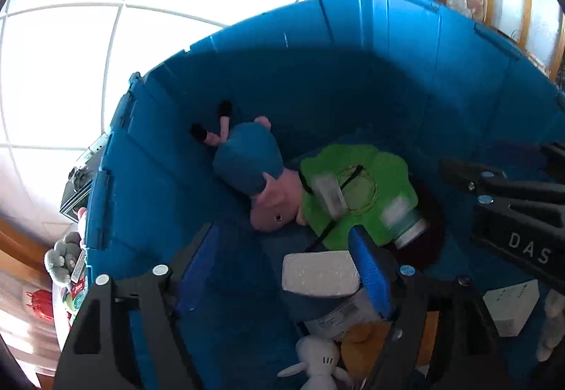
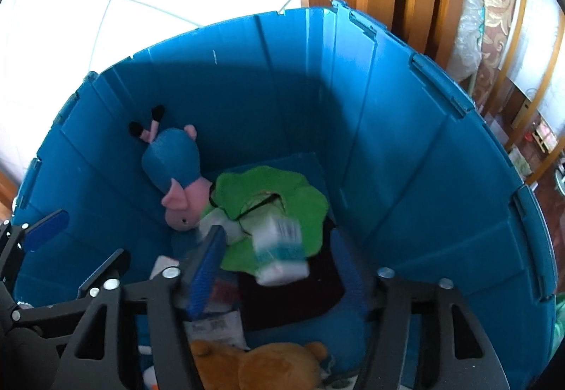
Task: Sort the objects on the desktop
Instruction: 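Open both grippers to drop the two small boxes into the crate, then withdraw both open grippers up and away from the crate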
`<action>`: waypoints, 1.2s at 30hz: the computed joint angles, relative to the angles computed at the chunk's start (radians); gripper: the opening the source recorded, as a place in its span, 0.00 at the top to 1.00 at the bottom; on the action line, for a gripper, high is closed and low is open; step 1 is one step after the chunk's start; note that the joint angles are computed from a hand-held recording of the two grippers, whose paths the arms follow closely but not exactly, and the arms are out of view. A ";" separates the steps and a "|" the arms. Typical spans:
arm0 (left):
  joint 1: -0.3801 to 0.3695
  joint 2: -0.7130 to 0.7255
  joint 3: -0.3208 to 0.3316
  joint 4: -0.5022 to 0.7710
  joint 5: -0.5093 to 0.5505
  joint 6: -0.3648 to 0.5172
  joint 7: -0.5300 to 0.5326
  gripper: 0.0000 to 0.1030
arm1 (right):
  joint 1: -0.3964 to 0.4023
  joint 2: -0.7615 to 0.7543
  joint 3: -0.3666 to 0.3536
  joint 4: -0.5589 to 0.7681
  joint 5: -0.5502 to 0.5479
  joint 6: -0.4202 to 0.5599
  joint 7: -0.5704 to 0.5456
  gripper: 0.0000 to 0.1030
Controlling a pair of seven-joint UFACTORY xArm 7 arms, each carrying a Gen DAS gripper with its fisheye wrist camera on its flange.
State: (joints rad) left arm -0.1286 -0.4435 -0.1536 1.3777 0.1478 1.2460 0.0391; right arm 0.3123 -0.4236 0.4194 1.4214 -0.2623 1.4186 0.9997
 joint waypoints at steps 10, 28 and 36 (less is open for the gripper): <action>-0.008 -0.005 0.012 -0.001 -0.033 0.013 0.002 0.27 | 0.001 0.001 -0.020 -0.008 0.028 0.042 -0.002 0.12; 0.024 -0.237 0.130 0.046 -0.137 -0.129 0.064 0.27 | -0.073 -0.010 0.154 0.220 -0.134 0.059 0.001 0.00; 0.132 -0.469 0.206 -0.134 -0.170 -0.421 0.037 0.01 | -0.360 0.075 0.701 0.522 -0.412 0.208 0.028 0.00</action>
State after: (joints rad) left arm 0.0029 -0.9122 0.0525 1.2437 -0.0226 0.8254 0.0761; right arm -0.0480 -0.3484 1.1201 1.9435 -0.6748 1.6265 1.0275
